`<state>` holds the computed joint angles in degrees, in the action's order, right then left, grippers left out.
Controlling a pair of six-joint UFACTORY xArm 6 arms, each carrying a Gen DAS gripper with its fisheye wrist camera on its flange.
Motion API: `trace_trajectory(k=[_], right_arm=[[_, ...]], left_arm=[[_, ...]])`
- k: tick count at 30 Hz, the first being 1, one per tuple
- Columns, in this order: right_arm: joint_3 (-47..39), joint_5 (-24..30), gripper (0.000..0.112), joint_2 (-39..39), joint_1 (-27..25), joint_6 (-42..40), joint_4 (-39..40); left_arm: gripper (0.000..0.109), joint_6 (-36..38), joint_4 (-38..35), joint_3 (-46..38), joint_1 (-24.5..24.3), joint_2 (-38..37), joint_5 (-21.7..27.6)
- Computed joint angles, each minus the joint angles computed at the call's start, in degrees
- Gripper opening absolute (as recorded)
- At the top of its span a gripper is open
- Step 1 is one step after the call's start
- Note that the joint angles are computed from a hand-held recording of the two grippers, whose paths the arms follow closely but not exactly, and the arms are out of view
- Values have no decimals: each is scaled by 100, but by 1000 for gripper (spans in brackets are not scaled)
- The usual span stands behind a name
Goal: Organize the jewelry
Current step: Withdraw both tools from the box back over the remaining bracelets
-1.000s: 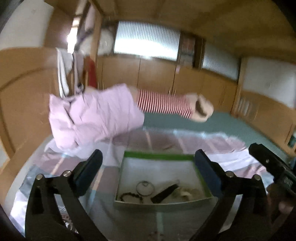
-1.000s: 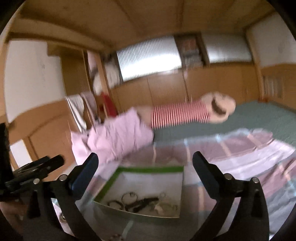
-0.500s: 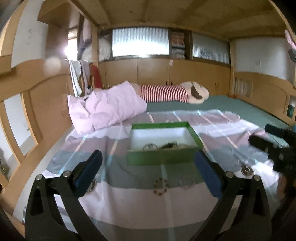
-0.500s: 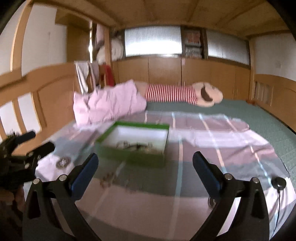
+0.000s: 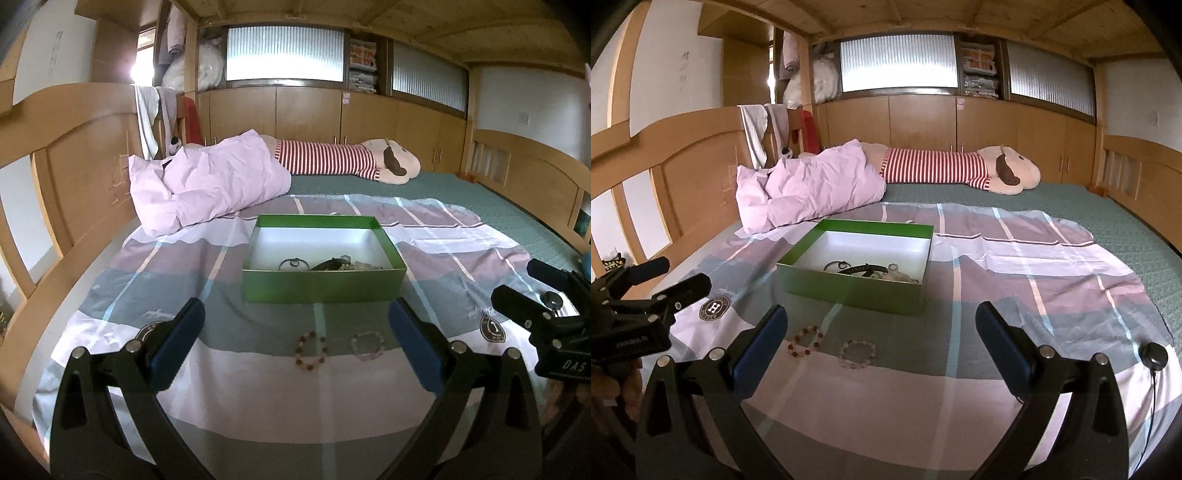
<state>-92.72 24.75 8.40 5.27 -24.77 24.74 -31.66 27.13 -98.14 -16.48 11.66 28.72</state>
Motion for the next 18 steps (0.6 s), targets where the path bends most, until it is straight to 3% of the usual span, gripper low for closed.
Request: trace_trajectory(k=[18], right_arm=[[-64,102,99,86,25,15,-123]], left_arm=[[99,116,-231,-167,61,121,106]])
